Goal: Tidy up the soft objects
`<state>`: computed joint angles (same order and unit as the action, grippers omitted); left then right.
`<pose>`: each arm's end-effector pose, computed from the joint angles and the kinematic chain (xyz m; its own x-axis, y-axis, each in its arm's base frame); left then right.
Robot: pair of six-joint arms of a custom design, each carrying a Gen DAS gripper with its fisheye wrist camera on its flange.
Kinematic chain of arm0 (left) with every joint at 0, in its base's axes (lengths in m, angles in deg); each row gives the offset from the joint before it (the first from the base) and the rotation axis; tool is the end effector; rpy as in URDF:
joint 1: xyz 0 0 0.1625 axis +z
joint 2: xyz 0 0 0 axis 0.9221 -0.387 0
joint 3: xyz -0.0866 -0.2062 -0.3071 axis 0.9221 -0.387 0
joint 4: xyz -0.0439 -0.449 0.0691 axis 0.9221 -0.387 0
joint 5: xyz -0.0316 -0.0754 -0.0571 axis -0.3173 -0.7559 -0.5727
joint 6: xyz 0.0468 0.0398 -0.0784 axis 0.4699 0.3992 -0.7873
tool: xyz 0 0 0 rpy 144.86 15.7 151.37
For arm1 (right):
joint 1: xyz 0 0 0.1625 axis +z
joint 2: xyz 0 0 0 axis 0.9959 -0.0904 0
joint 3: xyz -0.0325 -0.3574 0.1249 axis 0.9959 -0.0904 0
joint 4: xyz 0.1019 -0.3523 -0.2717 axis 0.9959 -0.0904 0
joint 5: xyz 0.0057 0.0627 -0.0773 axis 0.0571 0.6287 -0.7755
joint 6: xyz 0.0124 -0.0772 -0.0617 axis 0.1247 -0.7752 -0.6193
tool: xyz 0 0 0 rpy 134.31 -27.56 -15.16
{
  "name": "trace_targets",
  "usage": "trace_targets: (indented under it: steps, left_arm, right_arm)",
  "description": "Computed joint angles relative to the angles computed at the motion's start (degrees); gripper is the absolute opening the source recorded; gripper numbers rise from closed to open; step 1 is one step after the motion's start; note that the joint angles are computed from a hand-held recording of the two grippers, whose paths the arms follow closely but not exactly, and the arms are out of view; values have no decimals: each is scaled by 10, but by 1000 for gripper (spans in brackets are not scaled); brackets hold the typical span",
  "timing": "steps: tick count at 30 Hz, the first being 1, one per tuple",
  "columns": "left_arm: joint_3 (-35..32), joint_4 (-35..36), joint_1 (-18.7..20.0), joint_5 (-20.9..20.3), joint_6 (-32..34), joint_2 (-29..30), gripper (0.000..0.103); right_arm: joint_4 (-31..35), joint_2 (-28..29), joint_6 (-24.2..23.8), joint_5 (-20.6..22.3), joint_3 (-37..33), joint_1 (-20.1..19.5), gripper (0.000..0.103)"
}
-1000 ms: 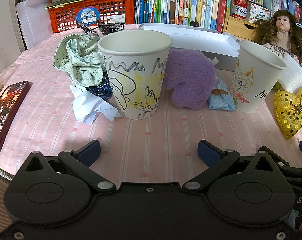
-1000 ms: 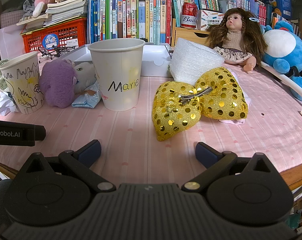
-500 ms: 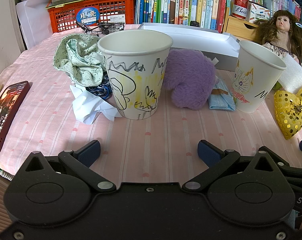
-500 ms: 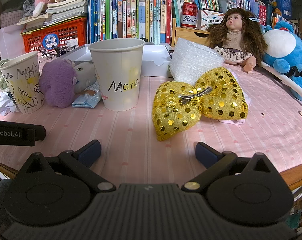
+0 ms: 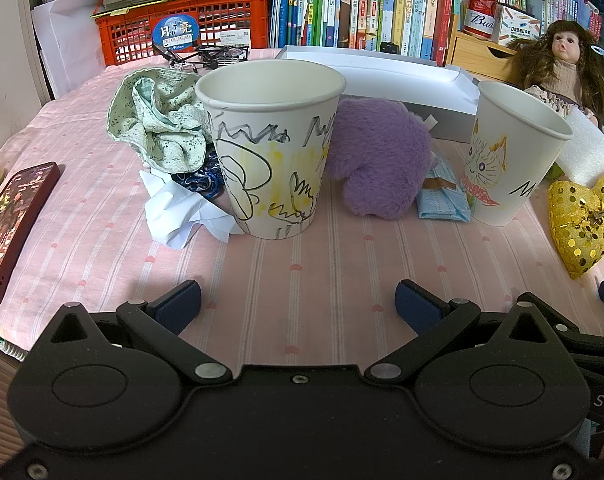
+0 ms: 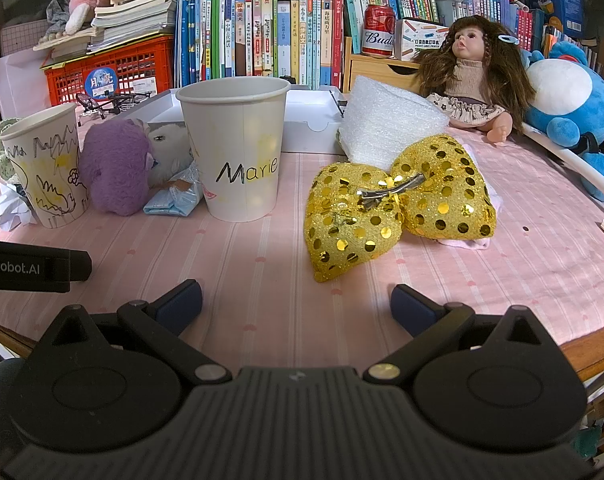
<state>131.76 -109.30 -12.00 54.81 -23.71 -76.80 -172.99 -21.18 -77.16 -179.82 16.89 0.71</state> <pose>-0.2459 -0.7531 -0.0006 -0.6466 -0.4274 -0.6318 0.2655 0.6503 -0.7117 0.0523 -0.7964 0.1722 -0.6611 -0.3696 0.6529 -0.7082 0.5947 -0.3804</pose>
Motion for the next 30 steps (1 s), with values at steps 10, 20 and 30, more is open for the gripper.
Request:
trace_targets:
  steps: [10,20,30]
  left_arm:
    - [4,-67,0,2,57,10,103]
    - [4,-228,0,6,195,35,103]
    - [-12,-355,-13,7,324,47,94]
  right_arm:
    - [-14,-1,-6,16,6,-5,103]
    - [-69,-5,-16,68,33,-21,103]
    - [-128,-1,-20,109,20,-27,103]
